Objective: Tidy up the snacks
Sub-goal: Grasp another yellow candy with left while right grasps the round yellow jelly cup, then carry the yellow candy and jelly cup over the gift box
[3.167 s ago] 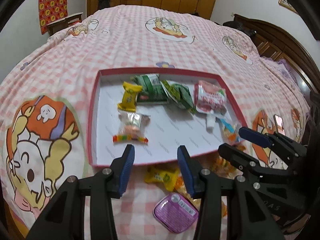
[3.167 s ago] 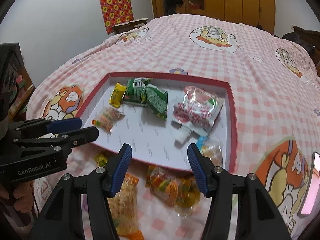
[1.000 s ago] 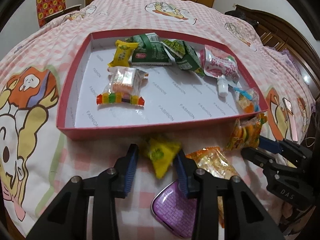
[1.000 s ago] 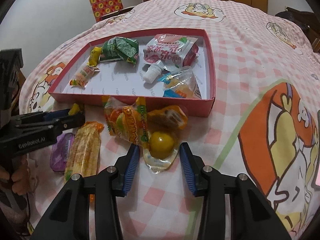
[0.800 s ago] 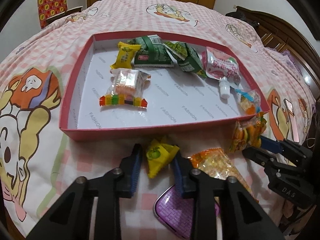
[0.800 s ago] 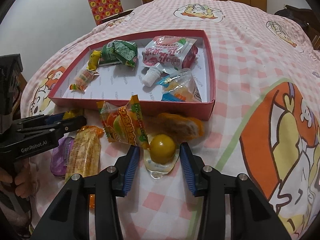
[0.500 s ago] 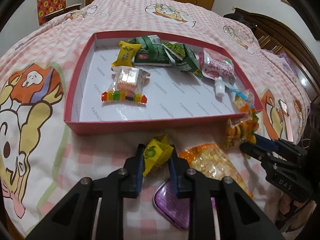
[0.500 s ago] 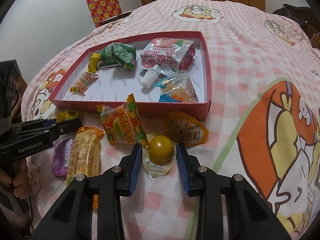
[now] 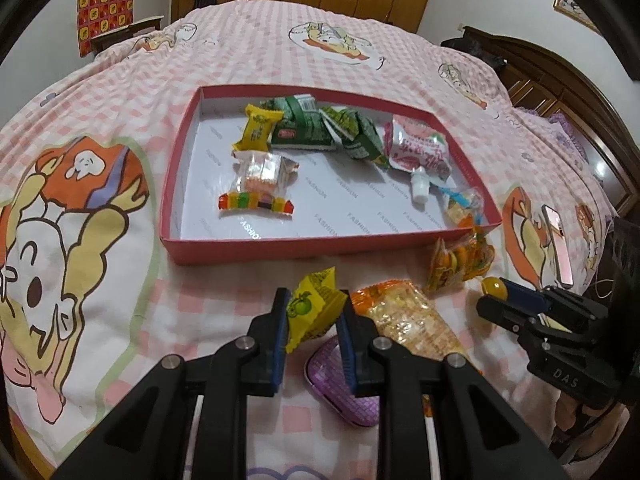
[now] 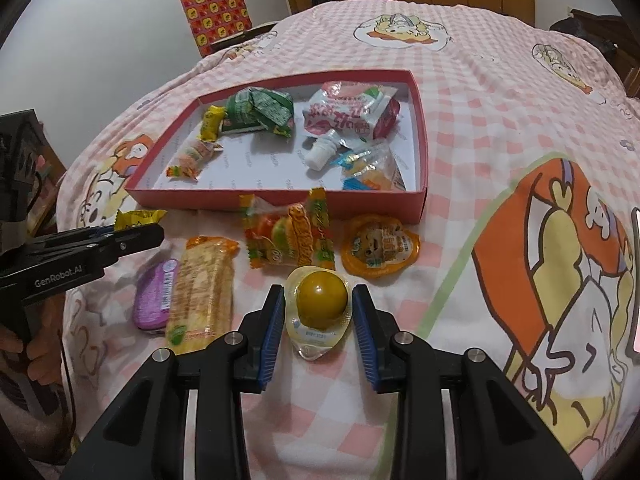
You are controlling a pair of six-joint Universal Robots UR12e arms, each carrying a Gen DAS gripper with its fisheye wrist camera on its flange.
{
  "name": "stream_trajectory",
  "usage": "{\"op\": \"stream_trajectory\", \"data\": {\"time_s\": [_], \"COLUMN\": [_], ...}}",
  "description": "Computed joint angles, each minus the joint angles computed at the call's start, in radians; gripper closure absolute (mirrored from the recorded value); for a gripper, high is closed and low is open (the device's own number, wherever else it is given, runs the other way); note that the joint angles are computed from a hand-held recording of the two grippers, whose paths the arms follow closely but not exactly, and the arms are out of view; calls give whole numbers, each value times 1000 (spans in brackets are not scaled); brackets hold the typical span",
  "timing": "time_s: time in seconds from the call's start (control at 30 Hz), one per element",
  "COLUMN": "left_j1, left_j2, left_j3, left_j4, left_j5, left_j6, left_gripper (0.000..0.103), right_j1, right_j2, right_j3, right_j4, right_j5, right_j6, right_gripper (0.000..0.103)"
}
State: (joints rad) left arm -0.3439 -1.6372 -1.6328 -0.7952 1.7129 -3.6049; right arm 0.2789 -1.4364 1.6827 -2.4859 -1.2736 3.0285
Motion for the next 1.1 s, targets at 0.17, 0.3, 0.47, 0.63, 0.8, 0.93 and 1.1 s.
{"op": "stream_trajectory", "data": {"time_s": [0.17, 0.3, 0.47, 0.63, 0.8, 0.93, 1.1], "left_j1": [-5, -7, -8, -8, -2, 4, 10], "left_j2": [-2, -10, -23, -38, -56, -71, -86], "left_j3": [9, 24, 41, 62, 84, 101, 114], "left_j4": [12, 18, 21, 22, 24, 8, 0], "left_j5": [5, 13, 12, 24, 29, 33, 35], "left_j6": [15, 36, 49, 69, 80, 88, 99], "left_gripper": [80, 80, 80, 80, 80, 80, 80], "right_j1": [0, 2, 3, 5, 5, 5, 7], "right_j2": [-5, -1, 6, 13, 23, 34, 50], "right_j3": [-2, -14, -33, -48, -68, -87, -113], "right_j4": [-9, -2, 11, 14, 10, 12, 12], "right_j5": [15, 18, 22, 18, 9, -4, -20], "right_j6": [0, -5, -15, -20, -24, -25, -29], "right_gripper": [68, 68, 68, 68, 68, 68, 68]}}
